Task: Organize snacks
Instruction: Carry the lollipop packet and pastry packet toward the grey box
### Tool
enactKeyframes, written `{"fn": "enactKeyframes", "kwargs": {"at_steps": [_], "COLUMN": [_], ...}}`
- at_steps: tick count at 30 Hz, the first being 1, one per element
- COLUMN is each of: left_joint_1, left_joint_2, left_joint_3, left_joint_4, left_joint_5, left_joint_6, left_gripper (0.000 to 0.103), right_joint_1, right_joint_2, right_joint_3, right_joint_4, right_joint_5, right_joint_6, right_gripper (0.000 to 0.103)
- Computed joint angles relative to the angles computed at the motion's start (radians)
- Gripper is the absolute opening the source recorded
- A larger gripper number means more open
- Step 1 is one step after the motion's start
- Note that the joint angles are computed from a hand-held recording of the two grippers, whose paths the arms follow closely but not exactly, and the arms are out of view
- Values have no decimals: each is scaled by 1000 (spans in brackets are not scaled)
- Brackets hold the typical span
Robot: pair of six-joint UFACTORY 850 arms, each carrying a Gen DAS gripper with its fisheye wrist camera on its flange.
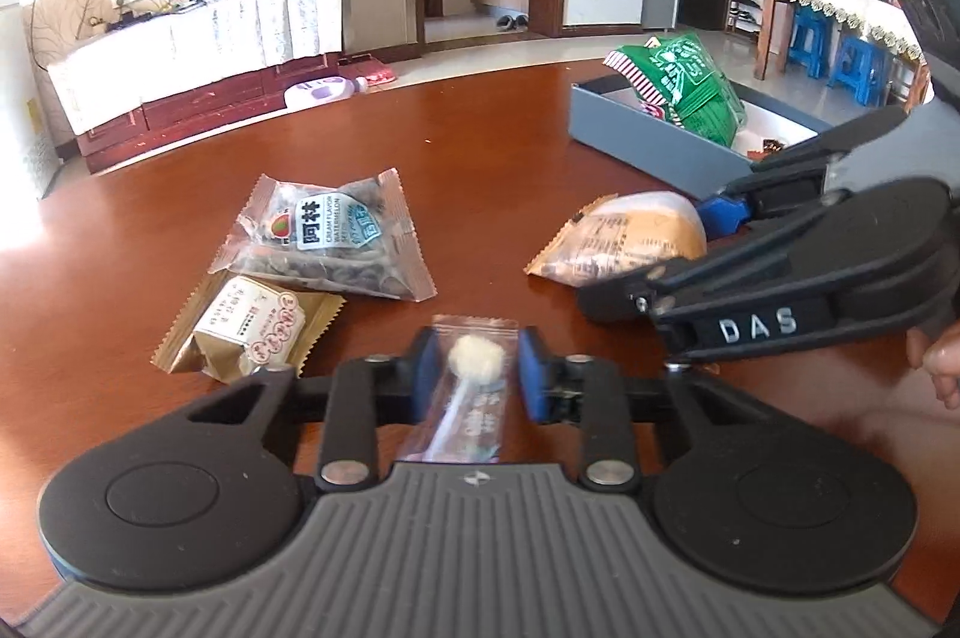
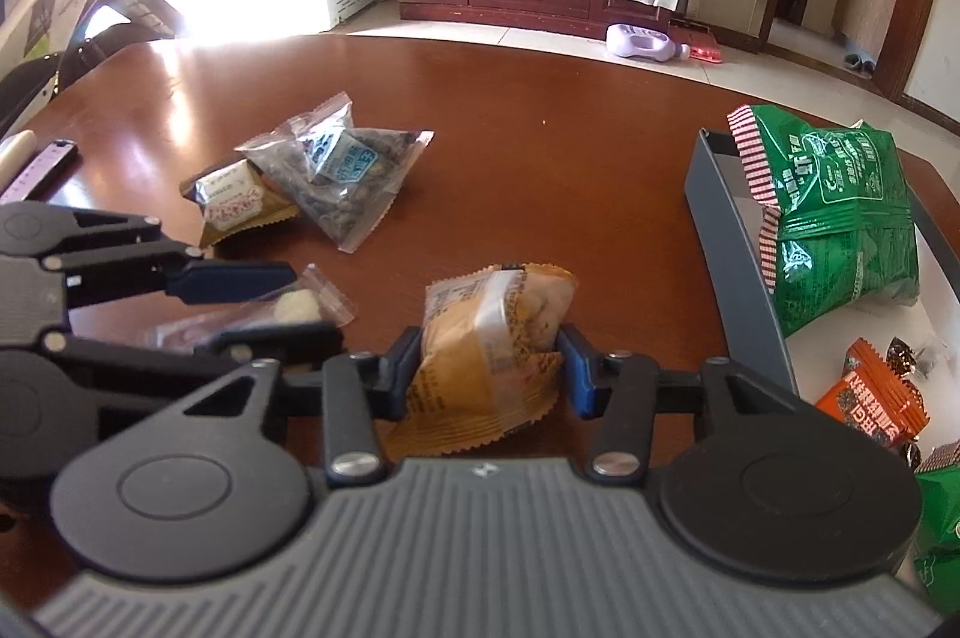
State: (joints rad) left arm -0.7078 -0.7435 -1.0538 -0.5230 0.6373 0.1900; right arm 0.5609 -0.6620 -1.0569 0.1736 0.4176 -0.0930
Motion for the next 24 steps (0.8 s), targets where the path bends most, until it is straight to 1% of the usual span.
{"fn": "enactKeyframes", "kwargs": {"at_steps": [5, 8, 11, 17, 24], "left_joint_1": [-6, -22, -33, -49, -85], "left_joint_2": [2, -9, -14, -9, 2], "left_joint_3": [-5, -21, -32, -46, -69], "left_joint_4": [-26, -111, -164, -201, -240], "left_joint_5": [-5, 8, 21, 24, 28], "left_joint_6": [28, 124, 165, 201, 253], "left_gripper": [25, 24, 24, 24, 24], "right_joint_1": [-2, -8, -10, -21, -31], "right_joint_2": [16, 33, 51, 106, 180], "right_joint_3": [18, 36, 57, 112, 190], "right_joint_4": [-20, -48, -50, -64, -76], "right_joint_5": [10, 28, 46, 93, 158], "right_joint_6": [7, 42, 40, 45, 46], "right_gripper": [51, 51, 51, 51, 51]}}
